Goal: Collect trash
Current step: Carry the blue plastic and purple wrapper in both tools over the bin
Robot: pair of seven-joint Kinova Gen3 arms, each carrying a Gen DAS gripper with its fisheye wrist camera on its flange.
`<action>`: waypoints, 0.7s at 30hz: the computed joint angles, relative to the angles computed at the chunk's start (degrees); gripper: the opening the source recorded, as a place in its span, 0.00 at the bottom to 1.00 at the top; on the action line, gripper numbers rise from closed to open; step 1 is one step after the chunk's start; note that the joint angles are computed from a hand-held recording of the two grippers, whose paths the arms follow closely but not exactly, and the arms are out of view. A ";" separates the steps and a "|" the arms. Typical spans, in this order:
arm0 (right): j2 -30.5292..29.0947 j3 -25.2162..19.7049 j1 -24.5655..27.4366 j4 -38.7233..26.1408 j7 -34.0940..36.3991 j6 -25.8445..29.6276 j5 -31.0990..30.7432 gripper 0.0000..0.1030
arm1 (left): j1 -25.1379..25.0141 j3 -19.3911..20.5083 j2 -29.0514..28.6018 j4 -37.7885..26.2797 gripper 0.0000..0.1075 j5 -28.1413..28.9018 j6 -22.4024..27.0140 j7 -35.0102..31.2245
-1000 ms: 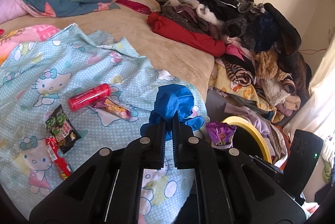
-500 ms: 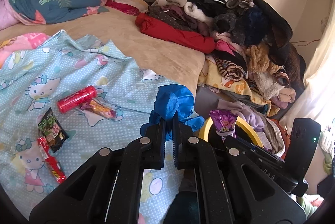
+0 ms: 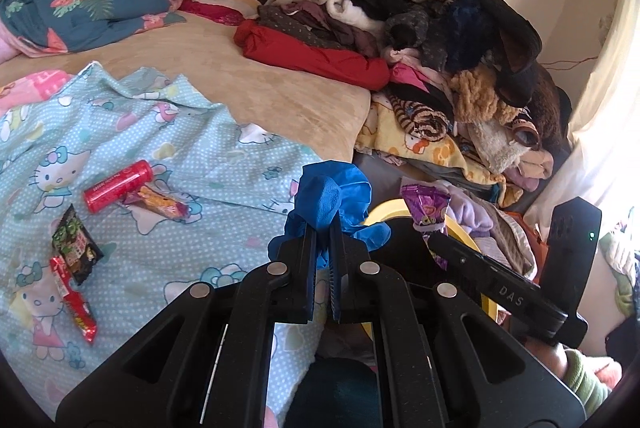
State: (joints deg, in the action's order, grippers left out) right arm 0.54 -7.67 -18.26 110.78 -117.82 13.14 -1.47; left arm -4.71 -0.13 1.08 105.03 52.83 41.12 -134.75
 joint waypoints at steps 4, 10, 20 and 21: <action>-0.85 0.37 0.60 0.93 -0.16 -0.29 -0.09 0.25 | 0.63 0.39 -0.21 0.09 0.02 -0.53 -0.29 0.39; -1.50 0.90 1.68 1.76 1.69 -0.40 -2.55 0.25 | 1.39 0.61 -0.34 0.06 0.02 -1.41 -0.41 0.95; -2.55 1.29 3.46 2.95 0.53 -0.16 -2.13 0.25 | 2.62 1.30 -0.16 -0.26 0.02 -2.48 -0.40 1.64; -2.61 1.61 3.55 3.07 1.18 -0.17 -2.81 0.25 | 2.73 1.35 -0.21 -0.23 0.02 -2.55 -0.42 1.70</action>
State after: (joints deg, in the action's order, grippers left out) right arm -2.07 -6.06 -14.71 113.84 -116.65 12.97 -4.29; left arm -1.98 1.22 0.86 104.80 50.28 40.70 -133.05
